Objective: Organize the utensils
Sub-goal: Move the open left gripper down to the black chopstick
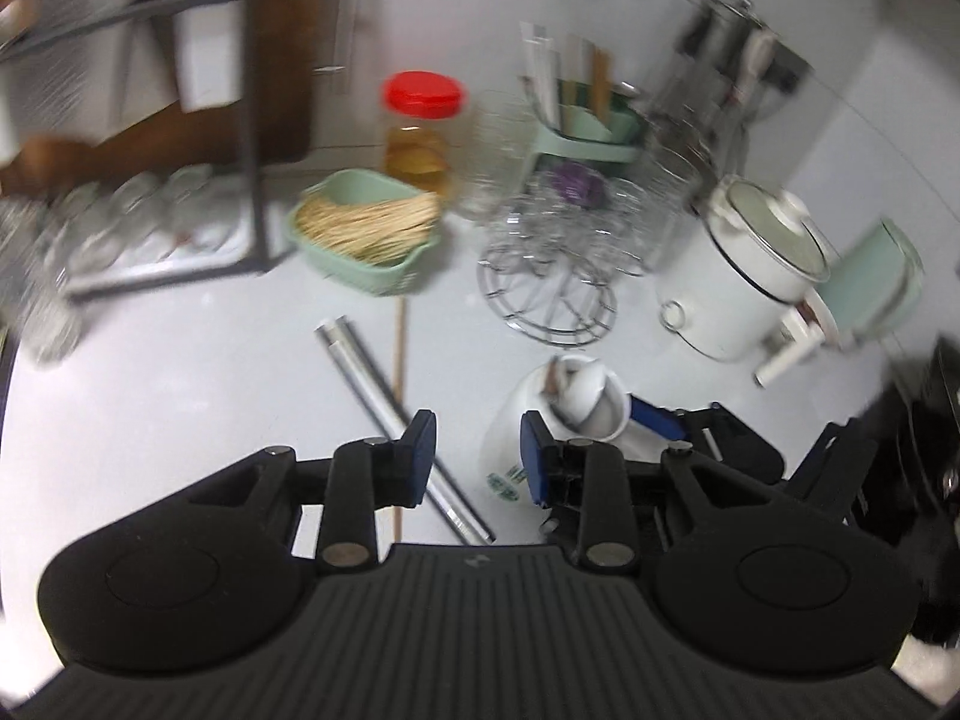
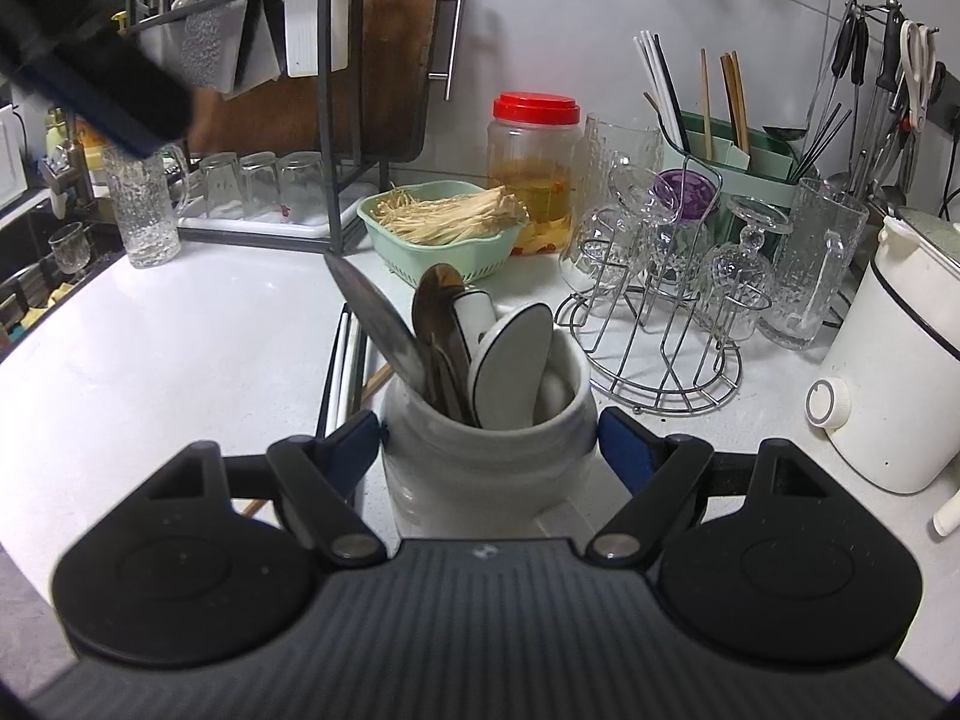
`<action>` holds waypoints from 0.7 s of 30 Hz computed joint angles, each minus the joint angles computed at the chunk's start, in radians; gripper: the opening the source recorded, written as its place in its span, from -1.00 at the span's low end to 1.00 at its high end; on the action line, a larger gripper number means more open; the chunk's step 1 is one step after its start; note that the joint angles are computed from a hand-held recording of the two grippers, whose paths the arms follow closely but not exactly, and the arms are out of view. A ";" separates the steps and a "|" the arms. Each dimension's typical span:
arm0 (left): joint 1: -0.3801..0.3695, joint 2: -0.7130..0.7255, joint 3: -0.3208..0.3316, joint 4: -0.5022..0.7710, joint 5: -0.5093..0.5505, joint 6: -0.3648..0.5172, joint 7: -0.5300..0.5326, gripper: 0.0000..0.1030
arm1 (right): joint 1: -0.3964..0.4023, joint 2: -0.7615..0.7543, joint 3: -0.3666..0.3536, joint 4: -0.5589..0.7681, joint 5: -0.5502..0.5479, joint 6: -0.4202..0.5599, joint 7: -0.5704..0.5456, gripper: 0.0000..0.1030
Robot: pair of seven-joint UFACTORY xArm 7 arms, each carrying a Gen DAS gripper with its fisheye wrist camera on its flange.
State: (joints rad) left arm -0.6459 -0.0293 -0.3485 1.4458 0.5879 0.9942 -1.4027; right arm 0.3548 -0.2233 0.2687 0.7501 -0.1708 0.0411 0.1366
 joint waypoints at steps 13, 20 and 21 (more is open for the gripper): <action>0.091 -0.260 -0.078 -0.416 -0.027 -0.154 -0.381 -0.32 | -0.071 -0.007 0.069 0.022 -0.094 0.052 0.114 0.57; 0.173 -0.287 -0.095 -0.569 -0.044 -0.394 -0.411 -0.32 | -0.073 -0.012 0.078 0.045 -0.150 0.118 0.179 0.54; 0.186 -0.288 -0.095 -0.586 -0.039 -0.429 -0.411 -0.32 | -0.084 -0.012 0.090 0.050 -0.173 0.129 0.205 0.54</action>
